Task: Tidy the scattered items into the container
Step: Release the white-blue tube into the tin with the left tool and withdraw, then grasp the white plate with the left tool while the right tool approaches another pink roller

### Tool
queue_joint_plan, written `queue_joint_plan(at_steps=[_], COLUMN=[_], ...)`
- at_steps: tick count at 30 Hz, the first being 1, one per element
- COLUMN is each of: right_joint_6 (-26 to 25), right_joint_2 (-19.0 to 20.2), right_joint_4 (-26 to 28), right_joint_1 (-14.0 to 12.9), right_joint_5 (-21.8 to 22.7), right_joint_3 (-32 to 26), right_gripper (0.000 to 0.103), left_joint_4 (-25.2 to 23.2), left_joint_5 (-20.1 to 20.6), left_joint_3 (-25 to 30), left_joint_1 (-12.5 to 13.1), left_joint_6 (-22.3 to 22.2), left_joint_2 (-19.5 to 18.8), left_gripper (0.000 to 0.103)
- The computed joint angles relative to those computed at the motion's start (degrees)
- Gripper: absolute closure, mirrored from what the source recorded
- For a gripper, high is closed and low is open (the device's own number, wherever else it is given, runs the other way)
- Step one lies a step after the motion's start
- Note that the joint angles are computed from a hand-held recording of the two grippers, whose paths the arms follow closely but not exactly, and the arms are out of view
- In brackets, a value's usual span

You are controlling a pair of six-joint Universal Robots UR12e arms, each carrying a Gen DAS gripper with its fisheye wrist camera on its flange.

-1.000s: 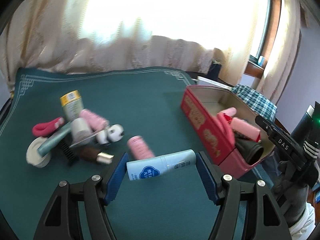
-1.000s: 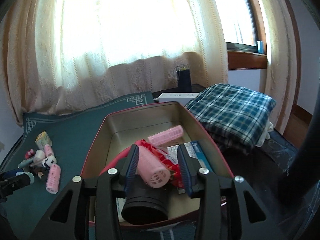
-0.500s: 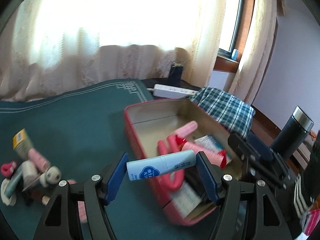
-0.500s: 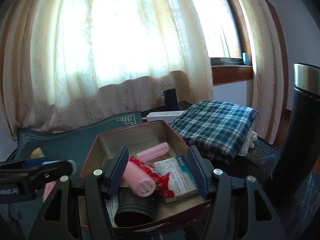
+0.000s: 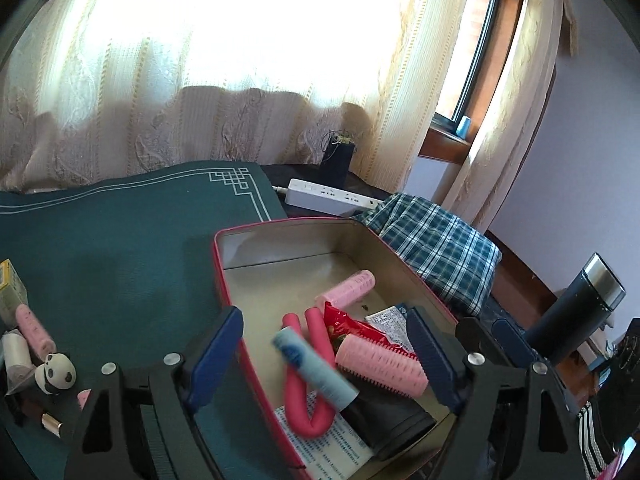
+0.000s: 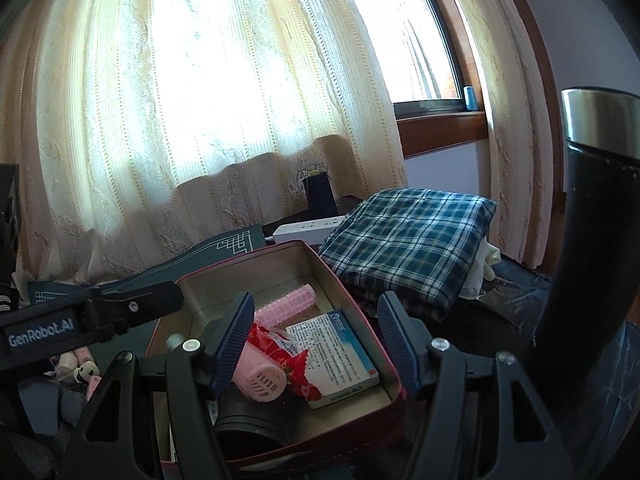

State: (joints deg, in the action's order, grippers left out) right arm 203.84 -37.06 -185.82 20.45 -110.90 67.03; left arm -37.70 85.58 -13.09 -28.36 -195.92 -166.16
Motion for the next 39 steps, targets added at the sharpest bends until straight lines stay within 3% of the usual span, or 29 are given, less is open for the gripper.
queue_joint_plan(at_steps=[9, 17, 25, 32, 36, 39], right_joint_6=[-1.89, -2.7, -7.76, -12.06, -11.63, -11.46], right_joint_2=[0.23, 0.42, 1.27, 2.09, 1.8, 0.82], right_joint_4=[-1.59, -2.7, -4.36, -3.86, -1.46, -2.59], right_joint_1=[0.18, 0.17, 1.6, 2.4, 2.41, 2.91], right_joint_5=[0.33, 1.29, -3.81, -5.91, -5.05, -1.92], right_joint_3=[-0.16, -0.27, -1.56, -3.1, -3.17, -2.1], right_gripper=[0.034, 0.029, 0.026, 0.023, 0.023, 0.023], left_joint_4=[8.57, 15.57, 21.51, 21.9, 19.42, 17.84], left_joint_5=[2.87, 6.17, 13.55, 18.54, 19.6, 20.28], left_joint_3=[-15.81, -31.13, -43.93, -53.02, -55.85, -56.23], left_joint_1=[0.31, 1.65, 3.93, 6.78, 8.18, 8.62], left_joint_6=[-0.87, -4.72, -9.0, -14.39, -15.37, -15.43], left_joint_2=[7.89, 15.1, 21.36, 25.93, 27.22, 27.19], left_gripper=[0.018, 0.018, 0.018, 0.018, 0.018, 0.018])
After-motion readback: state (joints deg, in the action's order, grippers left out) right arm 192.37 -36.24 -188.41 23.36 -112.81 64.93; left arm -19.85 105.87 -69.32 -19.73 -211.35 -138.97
